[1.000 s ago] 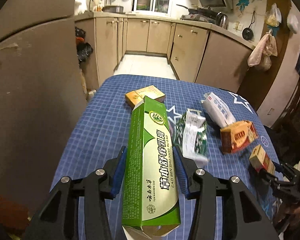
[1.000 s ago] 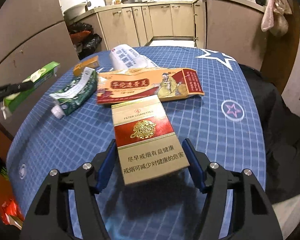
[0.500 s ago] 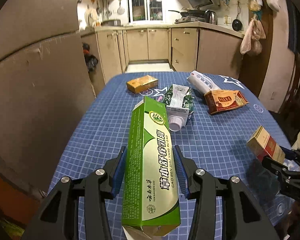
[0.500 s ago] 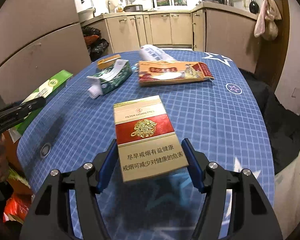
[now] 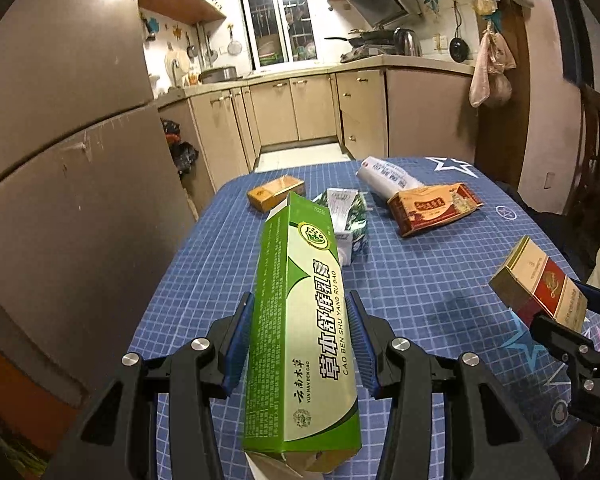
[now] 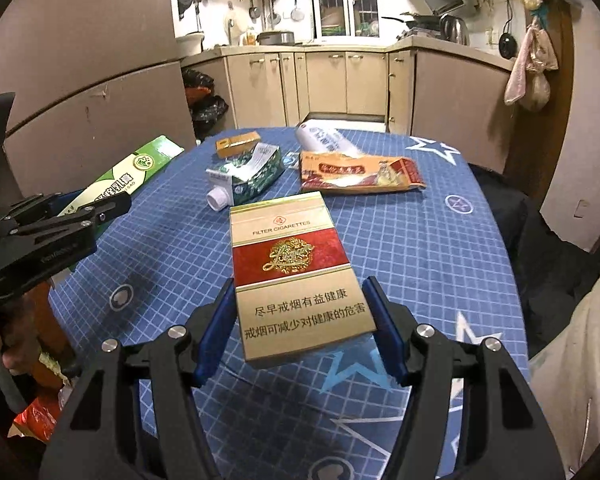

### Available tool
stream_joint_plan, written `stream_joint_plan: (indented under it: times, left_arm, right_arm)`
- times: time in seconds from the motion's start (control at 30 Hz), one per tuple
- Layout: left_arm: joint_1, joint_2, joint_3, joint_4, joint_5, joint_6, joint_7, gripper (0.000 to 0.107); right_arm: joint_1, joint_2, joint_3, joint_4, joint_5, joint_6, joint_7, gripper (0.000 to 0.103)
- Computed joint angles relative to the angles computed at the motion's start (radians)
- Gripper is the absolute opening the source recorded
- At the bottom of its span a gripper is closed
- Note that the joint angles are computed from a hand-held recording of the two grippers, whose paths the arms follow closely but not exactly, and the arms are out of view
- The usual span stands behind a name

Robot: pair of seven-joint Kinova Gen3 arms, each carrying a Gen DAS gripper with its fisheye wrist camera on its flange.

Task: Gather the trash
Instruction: 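Carry the green box and cigarette pack with both tools over the bucket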

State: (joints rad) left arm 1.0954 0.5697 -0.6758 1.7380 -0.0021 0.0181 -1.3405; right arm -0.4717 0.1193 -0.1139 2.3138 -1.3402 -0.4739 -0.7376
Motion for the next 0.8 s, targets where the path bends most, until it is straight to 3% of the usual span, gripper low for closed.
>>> stream_joint_plan:
  times: [0.3, 0.8]
  left_arm:
    - [0.117, 0.025, -0.083, -0.029, -0.004, -0.002, 0.0, 0.047]
    - [0.173, 0.024, -0.032, -0.105, -0.008, -0.006, -0.058, 0.047]
  right_arm:
    - [0.016, -0.097, -0.041, 0.063, -0.06, -0.082, 0.004, 0.06]
    - [0.081, -0.319, -0.182, 0.16, -0.277, -0.281, 0.111, 0.059]
